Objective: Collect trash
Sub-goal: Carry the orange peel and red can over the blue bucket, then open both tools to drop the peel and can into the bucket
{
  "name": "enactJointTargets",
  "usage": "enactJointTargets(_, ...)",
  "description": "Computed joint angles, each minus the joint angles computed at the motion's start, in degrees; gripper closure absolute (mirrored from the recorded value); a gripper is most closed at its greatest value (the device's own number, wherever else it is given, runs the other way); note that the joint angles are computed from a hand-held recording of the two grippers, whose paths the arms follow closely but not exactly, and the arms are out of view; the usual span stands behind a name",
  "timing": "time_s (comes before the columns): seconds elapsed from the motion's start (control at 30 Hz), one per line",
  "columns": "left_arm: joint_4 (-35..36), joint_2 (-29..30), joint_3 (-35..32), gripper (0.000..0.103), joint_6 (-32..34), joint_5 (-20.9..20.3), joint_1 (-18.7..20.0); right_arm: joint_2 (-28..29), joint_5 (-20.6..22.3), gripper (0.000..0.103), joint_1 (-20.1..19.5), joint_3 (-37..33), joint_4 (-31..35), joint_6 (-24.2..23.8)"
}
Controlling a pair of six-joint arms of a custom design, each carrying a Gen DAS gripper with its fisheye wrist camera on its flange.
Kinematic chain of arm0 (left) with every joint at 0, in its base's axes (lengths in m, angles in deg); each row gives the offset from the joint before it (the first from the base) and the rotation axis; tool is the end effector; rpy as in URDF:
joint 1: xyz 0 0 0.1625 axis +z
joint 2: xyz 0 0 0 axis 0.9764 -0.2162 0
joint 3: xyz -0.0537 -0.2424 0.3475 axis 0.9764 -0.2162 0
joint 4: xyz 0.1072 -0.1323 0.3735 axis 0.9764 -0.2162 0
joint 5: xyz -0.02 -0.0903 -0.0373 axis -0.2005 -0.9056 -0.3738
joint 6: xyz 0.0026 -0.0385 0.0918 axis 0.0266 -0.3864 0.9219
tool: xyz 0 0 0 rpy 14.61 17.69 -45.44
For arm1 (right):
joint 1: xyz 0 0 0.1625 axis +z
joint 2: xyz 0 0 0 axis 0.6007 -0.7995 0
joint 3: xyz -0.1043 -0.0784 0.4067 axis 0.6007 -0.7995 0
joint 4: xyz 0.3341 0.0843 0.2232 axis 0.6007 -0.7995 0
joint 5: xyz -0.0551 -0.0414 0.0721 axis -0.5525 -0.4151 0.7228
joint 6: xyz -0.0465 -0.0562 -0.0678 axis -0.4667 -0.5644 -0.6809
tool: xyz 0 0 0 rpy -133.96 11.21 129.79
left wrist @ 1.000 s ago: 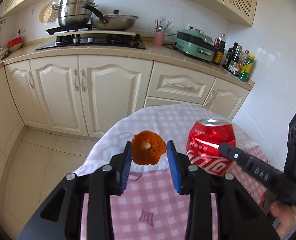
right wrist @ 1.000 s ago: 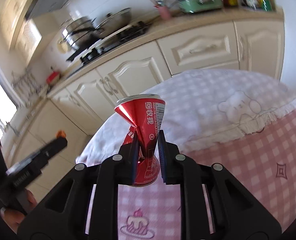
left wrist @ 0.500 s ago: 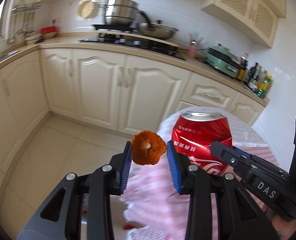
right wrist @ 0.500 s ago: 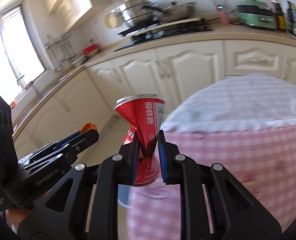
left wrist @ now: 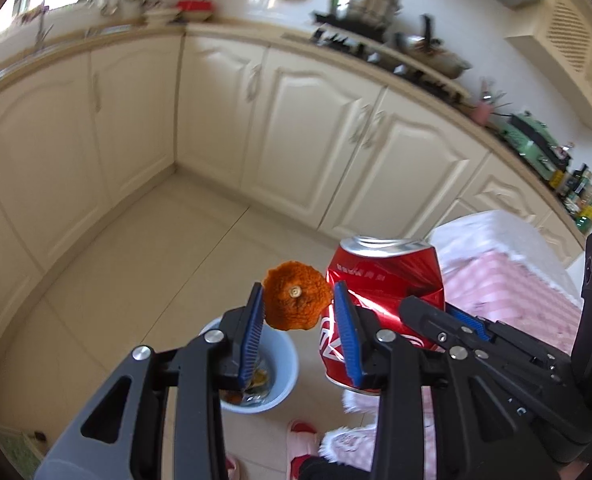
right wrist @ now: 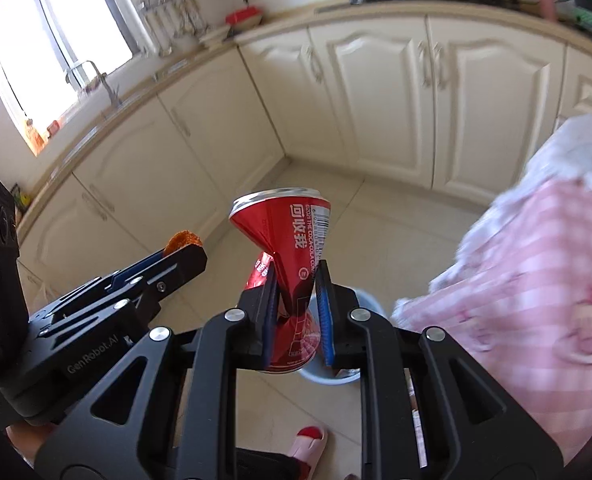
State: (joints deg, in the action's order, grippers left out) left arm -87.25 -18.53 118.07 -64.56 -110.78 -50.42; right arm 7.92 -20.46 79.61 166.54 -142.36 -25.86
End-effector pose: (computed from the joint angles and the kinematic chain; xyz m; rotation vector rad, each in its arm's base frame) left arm -0.3732 -0.4402 0.3109 -0.3181 2.1586 -1.2071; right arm 0.3904 -0.5247 0.2854 1.1268 -2.7240 0.3824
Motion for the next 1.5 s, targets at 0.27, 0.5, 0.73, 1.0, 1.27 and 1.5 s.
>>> enactJointTargets(0.27, -16.8, -3.8, 10.7, 0.069, 8.4, -6.7, 9.3, 7.1, -4.4, 0.085, -2.7, 1.7, -0.8, 1.4)
enactJointTargets(0.5, -32.3, -1.6, 14.8, 0.068, 18.2, -11.1, 17.5, 12.7, -9.6, 0.085, -6.1, 1.4, -2.1, 3.4)
enactJointTargets(0.73, -37.3, -0.8, 16.2, 0.048, 21.9, -12.3, 20.8, 15.8, -11.9, 0.085, -8.1, 0.8, -1.8, 4.7)
enactJointTargets(1.0, -32.2, -3.3, 18.0, 0.038, 16.2, -12.4, 20.6, 17.5, -12.0, 0.085, -8.8, 0.9, -2.1, 4.4)
enactJointTargets(1.27, -26.1, -5.4, 18.9, 0.034, 10.4, -13.6, 19.4, 19.3, -13.4, 0.084, -7.6, 0.8, -3.2, 3.3)
enactJointTargets(1.5, -17.3, -7.8, 17.9, 0.032, 3.5, -12.9, 15.7, 18.2, -12.8, 0.08, -6.3, 1.0, -3.7, 2.8)
